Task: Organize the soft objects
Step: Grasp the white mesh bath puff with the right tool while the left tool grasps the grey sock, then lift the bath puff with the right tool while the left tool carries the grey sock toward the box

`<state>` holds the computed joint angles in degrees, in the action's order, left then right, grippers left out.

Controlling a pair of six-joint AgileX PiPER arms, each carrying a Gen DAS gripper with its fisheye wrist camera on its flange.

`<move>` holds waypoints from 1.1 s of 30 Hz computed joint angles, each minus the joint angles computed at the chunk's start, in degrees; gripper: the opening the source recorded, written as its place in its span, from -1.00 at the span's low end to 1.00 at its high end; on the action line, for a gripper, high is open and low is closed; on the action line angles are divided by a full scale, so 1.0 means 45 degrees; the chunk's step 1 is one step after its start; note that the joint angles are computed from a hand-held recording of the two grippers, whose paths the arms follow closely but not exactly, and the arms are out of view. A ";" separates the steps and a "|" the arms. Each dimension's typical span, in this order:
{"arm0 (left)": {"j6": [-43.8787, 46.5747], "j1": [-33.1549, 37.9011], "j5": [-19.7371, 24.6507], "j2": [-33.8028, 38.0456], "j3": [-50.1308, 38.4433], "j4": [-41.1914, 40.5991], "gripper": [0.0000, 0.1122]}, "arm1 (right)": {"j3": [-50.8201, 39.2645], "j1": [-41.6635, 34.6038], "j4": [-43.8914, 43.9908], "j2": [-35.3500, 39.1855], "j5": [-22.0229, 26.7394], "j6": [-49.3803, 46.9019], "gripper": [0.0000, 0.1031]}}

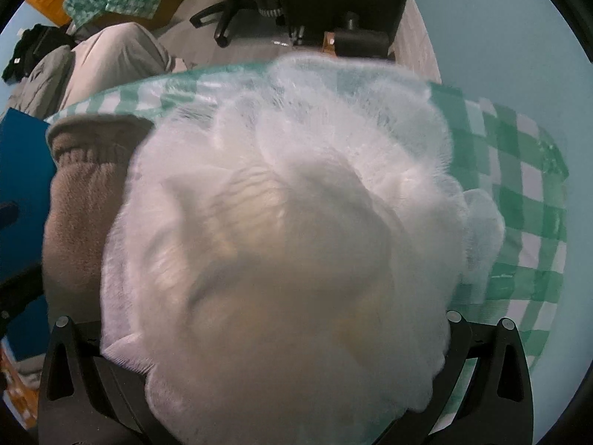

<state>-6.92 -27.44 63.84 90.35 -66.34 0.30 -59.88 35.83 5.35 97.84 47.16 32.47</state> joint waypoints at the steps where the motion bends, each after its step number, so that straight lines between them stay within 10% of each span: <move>1: -0.0019 -0.0017 -0.0010 0.0017 0.0002 -0.0005 0.53 | 0.0069 -0.0033 0.0111 0.0094 -0.0099 -0.0107 0.97; 14: -0.0072 0.0327 0.0427 -0.0215 -0.0346 -0.1109 0.54 | 0.2129 0.0177 -0.0553 -0.2079 -0.0970 0.0130 0.31; 33: -0.1045 -0.1396 0.0029 0.2253 -0.1434 -0.0057 0.38 | 0.3807 0.0328 -0.2348 -0.4799 -0.0203 0.2366 0.25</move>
